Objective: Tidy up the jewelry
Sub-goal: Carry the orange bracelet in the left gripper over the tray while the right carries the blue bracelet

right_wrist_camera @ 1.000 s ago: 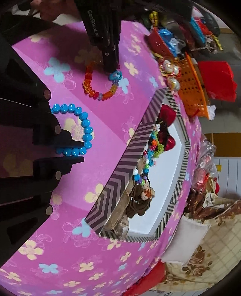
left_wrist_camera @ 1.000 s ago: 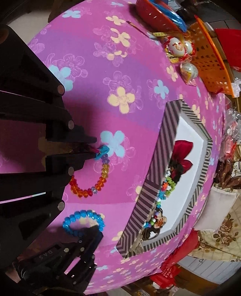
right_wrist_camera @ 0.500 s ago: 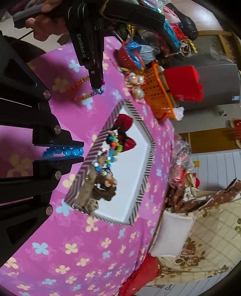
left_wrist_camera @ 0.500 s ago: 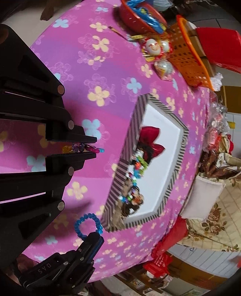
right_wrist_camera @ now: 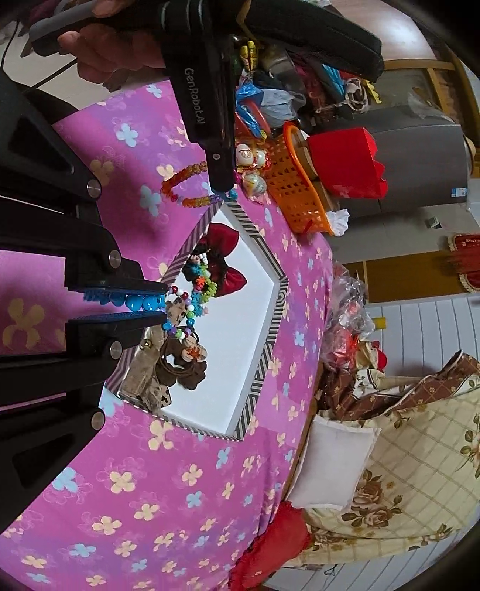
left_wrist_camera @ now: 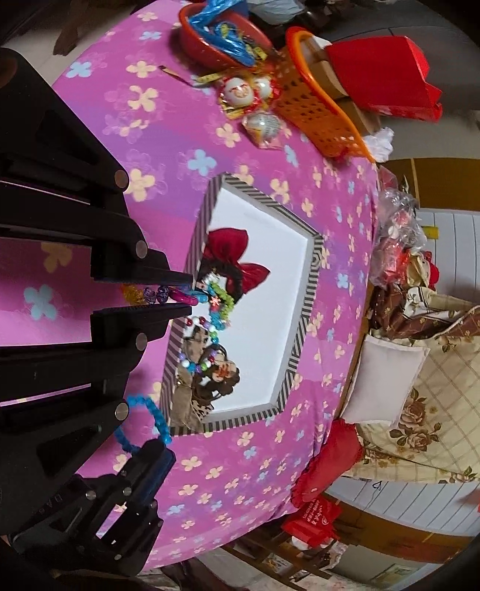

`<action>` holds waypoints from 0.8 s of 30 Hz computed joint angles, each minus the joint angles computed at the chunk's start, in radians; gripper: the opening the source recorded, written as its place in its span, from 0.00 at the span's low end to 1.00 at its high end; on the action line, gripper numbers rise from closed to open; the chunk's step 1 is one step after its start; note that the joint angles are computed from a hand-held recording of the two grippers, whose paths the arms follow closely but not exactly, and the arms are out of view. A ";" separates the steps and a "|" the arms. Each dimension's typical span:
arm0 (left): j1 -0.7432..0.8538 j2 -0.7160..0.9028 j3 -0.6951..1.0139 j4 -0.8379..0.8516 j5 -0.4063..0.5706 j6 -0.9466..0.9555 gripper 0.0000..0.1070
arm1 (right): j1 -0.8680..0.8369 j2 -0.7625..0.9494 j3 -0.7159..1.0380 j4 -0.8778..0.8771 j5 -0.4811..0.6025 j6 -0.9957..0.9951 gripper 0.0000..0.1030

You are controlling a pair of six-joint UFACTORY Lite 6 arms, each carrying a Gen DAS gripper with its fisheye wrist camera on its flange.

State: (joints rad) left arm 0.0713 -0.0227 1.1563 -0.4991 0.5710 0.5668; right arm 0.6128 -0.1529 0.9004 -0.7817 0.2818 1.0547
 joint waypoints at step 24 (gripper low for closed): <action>-0.155 0.287 0.311 0.334 -0.066 -0.356 0.07 | -0.175 0.222 0.221 0.378 -0.051 -0.465 0.08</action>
State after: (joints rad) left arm -0.0835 0.2643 1.4672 -0.1651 0.5051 0.2111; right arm 0.4376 0.0691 1.1215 -0.4041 0.2310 0.5897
